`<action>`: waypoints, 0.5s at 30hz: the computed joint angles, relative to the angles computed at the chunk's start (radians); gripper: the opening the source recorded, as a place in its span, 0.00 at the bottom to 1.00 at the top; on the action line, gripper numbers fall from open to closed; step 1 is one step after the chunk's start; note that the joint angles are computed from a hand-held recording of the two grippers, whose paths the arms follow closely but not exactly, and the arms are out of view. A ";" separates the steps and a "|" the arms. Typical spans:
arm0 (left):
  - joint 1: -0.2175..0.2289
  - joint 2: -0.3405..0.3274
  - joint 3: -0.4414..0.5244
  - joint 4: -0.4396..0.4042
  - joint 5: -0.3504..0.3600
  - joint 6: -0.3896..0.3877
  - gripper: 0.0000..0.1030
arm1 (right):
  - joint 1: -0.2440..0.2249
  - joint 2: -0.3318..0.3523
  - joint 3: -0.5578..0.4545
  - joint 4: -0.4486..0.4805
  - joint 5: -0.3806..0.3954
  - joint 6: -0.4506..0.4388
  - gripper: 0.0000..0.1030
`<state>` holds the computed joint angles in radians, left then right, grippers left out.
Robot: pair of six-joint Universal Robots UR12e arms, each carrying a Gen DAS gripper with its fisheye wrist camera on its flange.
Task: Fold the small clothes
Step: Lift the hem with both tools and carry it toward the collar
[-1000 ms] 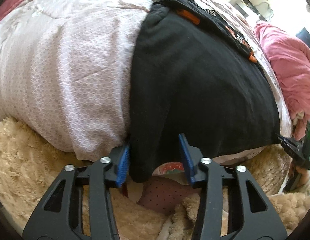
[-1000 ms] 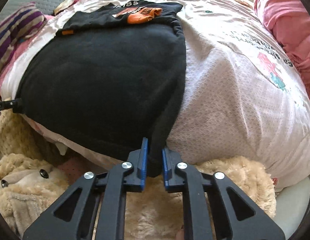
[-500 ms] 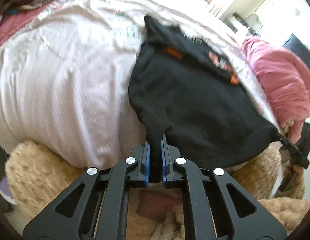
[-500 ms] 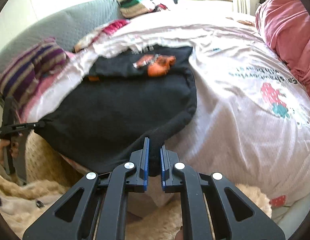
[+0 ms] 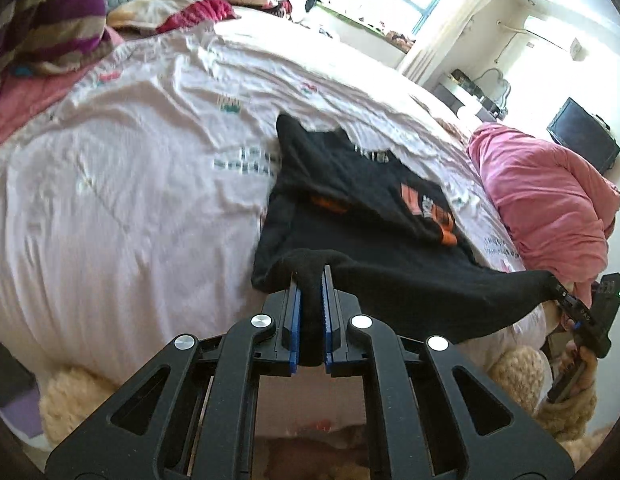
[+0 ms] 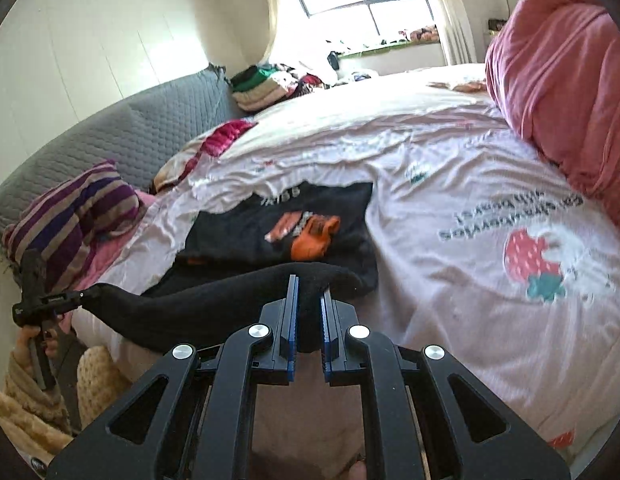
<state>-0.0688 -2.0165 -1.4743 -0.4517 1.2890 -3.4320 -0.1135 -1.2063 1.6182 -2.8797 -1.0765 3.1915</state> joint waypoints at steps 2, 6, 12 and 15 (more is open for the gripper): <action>-0.007 -0.008 0.019 0.001 0.034 0.012 0.03 | 0.006 0.008 -0.015 -0.011 -0.025 -0.003 0.08; -0.022 -0.028 0.063 -0.004 0.090 0.036 0.03 | 0.017 0.027 -0.044 -0.025 -0.062 0.004 0.08; -0.031 -0.046 0.098 0.001 0.125 0.043 0.03 | 0.029 0.051 -0.076 -0.038 -0.107 0.012 0.08; -0.032 -0.055 0.112 0.010 0.128 0.036 0.03 | 0.032 0.060 -0.088 -0.037 -0.124 0.016 0.08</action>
<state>-0.1006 -2.0717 -1.3618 -0.4421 1.4174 -3.3959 -0.0817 -1.1461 1.5300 -2.9170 -1.2002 3.2074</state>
